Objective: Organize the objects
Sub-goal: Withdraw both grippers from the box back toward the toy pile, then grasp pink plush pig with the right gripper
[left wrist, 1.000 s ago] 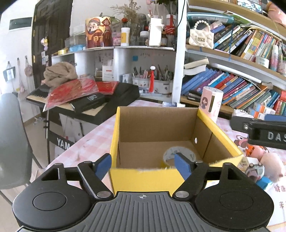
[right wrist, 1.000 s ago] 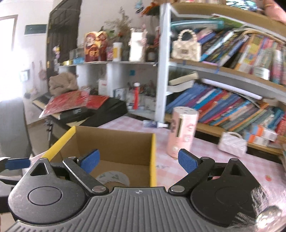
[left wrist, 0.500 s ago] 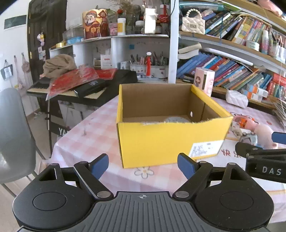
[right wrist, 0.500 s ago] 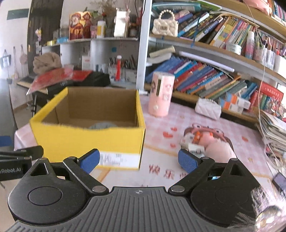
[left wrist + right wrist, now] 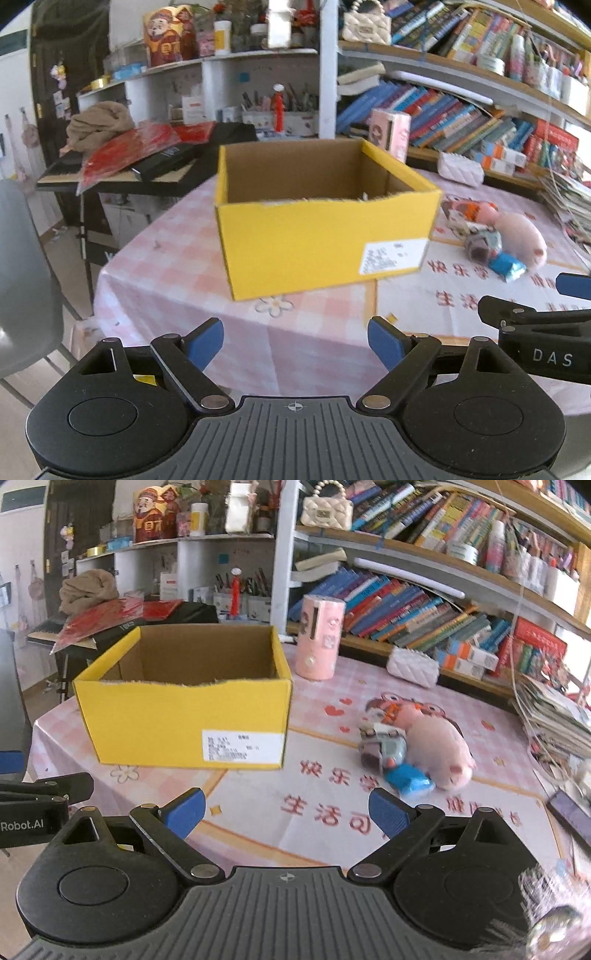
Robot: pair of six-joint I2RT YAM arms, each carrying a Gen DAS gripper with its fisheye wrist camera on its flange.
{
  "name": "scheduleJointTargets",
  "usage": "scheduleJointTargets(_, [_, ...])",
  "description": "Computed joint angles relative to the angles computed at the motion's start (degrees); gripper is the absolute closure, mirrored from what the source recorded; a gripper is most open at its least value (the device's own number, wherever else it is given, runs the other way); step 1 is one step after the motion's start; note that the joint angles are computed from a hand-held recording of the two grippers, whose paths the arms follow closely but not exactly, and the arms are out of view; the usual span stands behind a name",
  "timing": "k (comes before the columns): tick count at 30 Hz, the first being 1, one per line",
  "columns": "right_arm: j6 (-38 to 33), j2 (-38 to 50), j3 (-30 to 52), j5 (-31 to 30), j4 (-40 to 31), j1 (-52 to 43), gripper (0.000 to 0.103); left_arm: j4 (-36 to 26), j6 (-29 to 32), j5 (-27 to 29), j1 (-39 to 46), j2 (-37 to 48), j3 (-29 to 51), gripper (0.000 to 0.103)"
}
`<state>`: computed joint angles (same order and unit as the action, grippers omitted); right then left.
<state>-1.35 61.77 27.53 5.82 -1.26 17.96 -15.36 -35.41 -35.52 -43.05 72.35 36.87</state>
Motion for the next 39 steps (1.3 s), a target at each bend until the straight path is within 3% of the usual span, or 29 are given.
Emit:
scheduleJointTargets(11, [1.6, -4.3, -2.2, 0.7, -7.0, -6.1, 0.006, 2.4, 1.5, 4.7, -2.5, 5.3, 2.3, 0.011])
scheduleJointTargets(23, [-0.8, -5.8, -2.9, -1.5, -9.4, -19.9, 0.006, 7.6, 8.2, 10.7, -4.4, 17.1, 11.2, 0.011])
scheduleJointTargets(39, [-6.4, 9.9, 6.1, -8.0, -4.0, -33.5, 0.006, 5.8, 11.0, 13.7, -3.9, 32.6, 28.9, 0.01])
